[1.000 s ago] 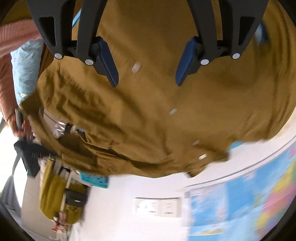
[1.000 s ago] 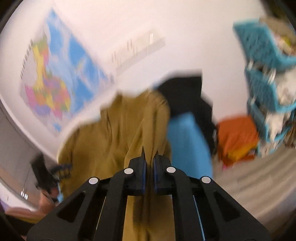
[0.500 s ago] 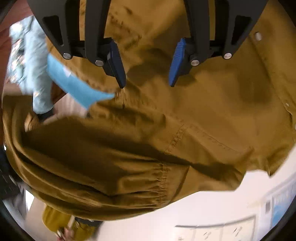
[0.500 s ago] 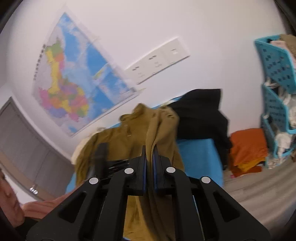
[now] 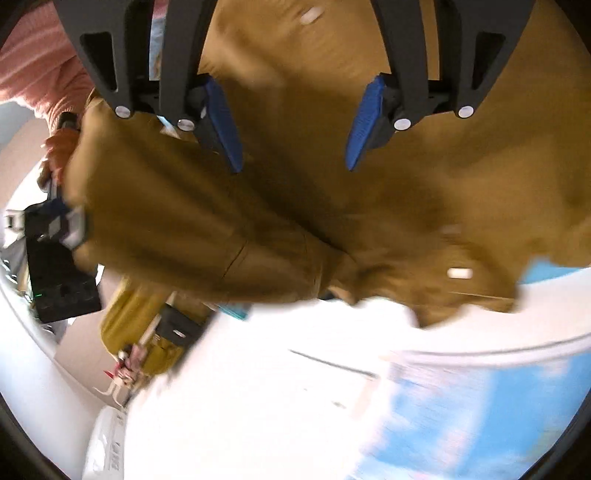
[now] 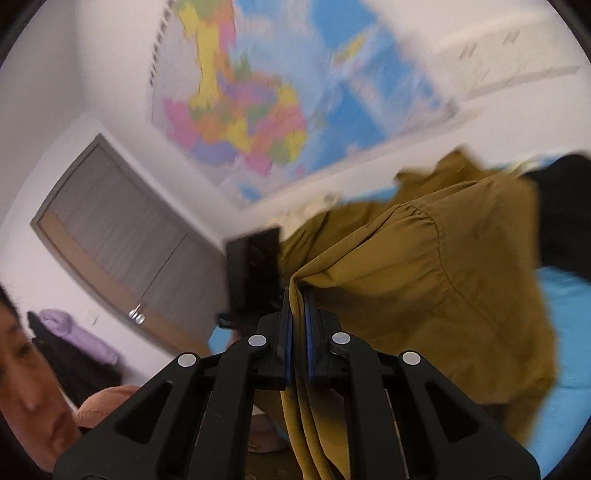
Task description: Fold large clothes
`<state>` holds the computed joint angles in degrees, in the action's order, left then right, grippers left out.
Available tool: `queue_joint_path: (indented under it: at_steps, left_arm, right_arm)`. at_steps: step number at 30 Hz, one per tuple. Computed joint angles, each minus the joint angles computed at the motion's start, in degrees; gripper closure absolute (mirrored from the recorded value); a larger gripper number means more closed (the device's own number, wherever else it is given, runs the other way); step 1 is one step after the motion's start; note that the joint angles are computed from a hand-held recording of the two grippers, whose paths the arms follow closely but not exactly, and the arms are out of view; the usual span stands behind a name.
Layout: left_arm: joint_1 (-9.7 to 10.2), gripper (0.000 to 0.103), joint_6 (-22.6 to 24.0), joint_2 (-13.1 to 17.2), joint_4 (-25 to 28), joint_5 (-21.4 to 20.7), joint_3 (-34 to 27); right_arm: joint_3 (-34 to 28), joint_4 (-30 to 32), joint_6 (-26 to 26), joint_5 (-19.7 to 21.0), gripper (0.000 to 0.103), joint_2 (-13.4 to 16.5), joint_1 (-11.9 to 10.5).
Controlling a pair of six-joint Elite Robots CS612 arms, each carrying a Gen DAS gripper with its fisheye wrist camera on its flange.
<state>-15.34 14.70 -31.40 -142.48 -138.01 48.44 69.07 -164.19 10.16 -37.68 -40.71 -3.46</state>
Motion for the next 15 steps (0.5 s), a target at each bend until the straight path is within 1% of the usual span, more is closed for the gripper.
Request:
queue_joint_path:
  at_steps: [1, 2, 3, 4, 5, 6, 7, 9, 11, 12, 13, 14, 15]
  left_arm:
    - [0.61, 0.044, -0.32, -0.17, -0.82, 1.35, 0.13]
    - [1.29, 0.042, -0.75, -0.96, -2.36, 2.84, 1.63]
    - [1.62, 0.041, -0.88, -1.31, -2.92, 3.89, 2.37]
    - [1.97, 0.041, -0.72, -1.78, -3.22, 5.17, 3.19]
    - [2.25, 0.041, -0.44, -2.54, -4.06, 7.25, 4.7]
    - [2.61, 0.04, -0.09, -3.01, -4.42, 7.85, 5.66]
    - [2.82, 0.037, 0.2, -3.32, -4.38, 8.35, 6.44]
    - [2.76, 0.034, 1.49, -3.66, -2.31, 9.73, 7.03]
    - [2.24, 0.032, 4.52, -4.2, 0.22, 10.67, 8.17]
    - [2.25, 0.028, 6.1, -4.56, 1.47, 10.67, 8.84]
    - [1.95, 0.027, 8.01, -4.83, 4.24, 10.88, 9.09]
    - [1.61, 0.023, 9.12, -4.93, 6.23, 10.96, 9.19]
    - [1.58, 0.023, 10.46, -4.65, 8.26, 10.53, 8.8]
  right_arm:
    - [-1.51, 2.23, -0.53, 0.3, 0.095, 1.06, 0.37]
    - [-3.73, 5.89, -2.47, 0.82, 0.094, 2.69, 0.88]
    - [-5.15, 8.22, -3.37, 0.2, 0.092, 3.65, 1.21]
    - [-6.62, 11.47, -3.73, -1.48, 0.086, 4.53, 1.58]
    - [-8.3, 15.31, -4.49, -1.73, 0.08, 5.59, 1.71]
    - [-8.81, 16.76, -5.32, -3.36, 0.063, 5.74, 1.88]
    - [-8.69, 15.8, -5.24, -7.38, 0.054, 5.52, 1.97]
    - [-8.11, 12.9, -5.86, -12.48, 0.053, 4.84, 1.84]
    - [-7.22, 7.47, -4.45, -20.36, 0.043, 4.04, 1.63]
    - [-7.38, 6.24, -4.91, -25.12, 0.033, 3.91, 1.74]
    - [-7.69, 5.44, -5.12, -28.94, 0.026, 3.96, 1.82]
    - [-8.54, 4.9, -4.72, -33.57, 0.024, 4.34, 1.84]
    - [-9.95, 5.83, -4.34, -37.27, 0.017, 5.02, 1.78]
